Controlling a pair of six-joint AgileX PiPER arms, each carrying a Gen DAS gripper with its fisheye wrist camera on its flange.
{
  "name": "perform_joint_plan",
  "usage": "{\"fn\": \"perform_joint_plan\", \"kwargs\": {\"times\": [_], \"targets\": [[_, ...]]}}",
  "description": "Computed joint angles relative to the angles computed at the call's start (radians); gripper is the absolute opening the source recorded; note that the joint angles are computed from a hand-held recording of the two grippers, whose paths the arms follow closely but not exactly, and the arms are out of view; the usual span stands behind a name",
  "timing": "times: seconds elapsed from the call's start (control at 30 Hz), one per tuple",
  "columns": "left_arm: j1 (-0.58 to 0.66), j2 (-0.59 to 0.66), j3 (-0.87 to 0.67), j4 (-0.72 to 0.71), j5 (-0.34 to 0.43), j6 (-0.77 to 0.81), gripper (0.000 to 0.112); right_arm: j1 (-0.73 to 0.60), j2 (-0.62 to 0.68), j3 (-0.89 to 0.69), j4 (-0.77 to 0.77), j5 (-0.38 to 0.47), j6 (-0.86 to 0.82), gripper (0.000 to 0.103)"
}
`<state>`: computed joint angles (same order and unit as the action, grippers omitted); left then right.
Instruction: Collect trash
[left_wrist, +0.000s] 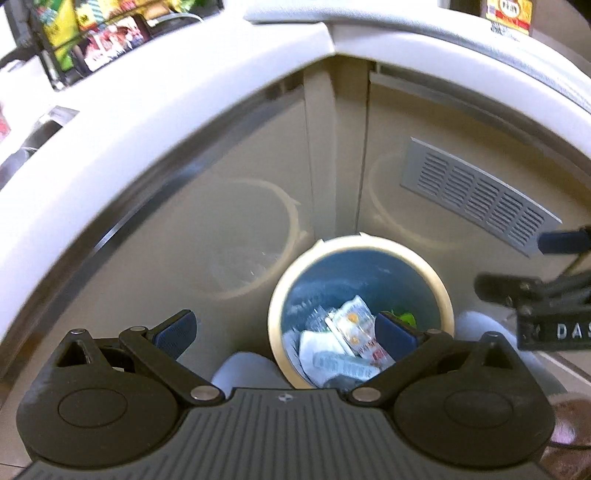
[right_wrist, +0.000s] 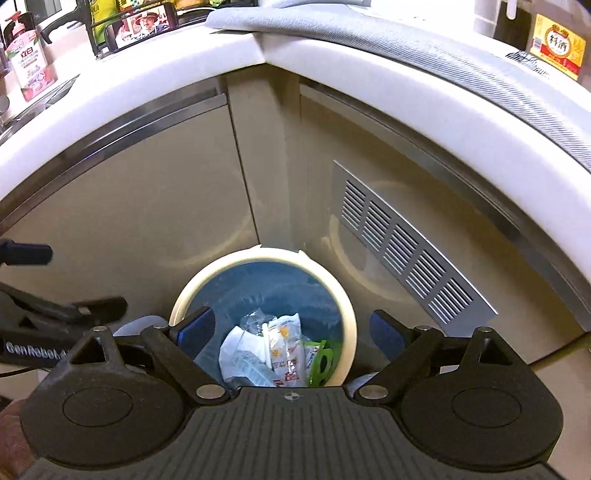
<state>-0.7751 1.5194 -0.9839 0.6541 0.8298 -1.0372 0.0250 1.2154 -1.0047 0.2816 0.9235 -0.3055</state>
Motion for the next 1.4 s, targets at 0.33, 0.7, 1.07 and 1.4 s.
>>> {"fn": "perform_joint_plan", "kwargs": {"times": [0.33, 0.7, 1.07, 1.4], "targets": [[-0.016, 0.002, -0.015, 0.068, 0.04, -0.044, 0.103, -0.006, -0.003, 0.001, -0.001, 0.015, -0.013, 0.092], [-0.028, 0.002, -0.008, 0.076, 0.046, -0.034, 0.103, 0.024, 0.005, -0.006, -0.026, 0.021, -0.001, 0.092], [-0.067, 0.026, -0.015, 0.142, 0.079, -0.079, 0.103, 0.035, 0.026, -0.014, -0.036, 0.02, 0.007, 0.092], [0.039, -0.002, 0.011, -0.06, -0.056, 0.067, 0.103, 0.035, 0.021, -0.003, -0.015, 0.013, -0.024, 0.095]]}}
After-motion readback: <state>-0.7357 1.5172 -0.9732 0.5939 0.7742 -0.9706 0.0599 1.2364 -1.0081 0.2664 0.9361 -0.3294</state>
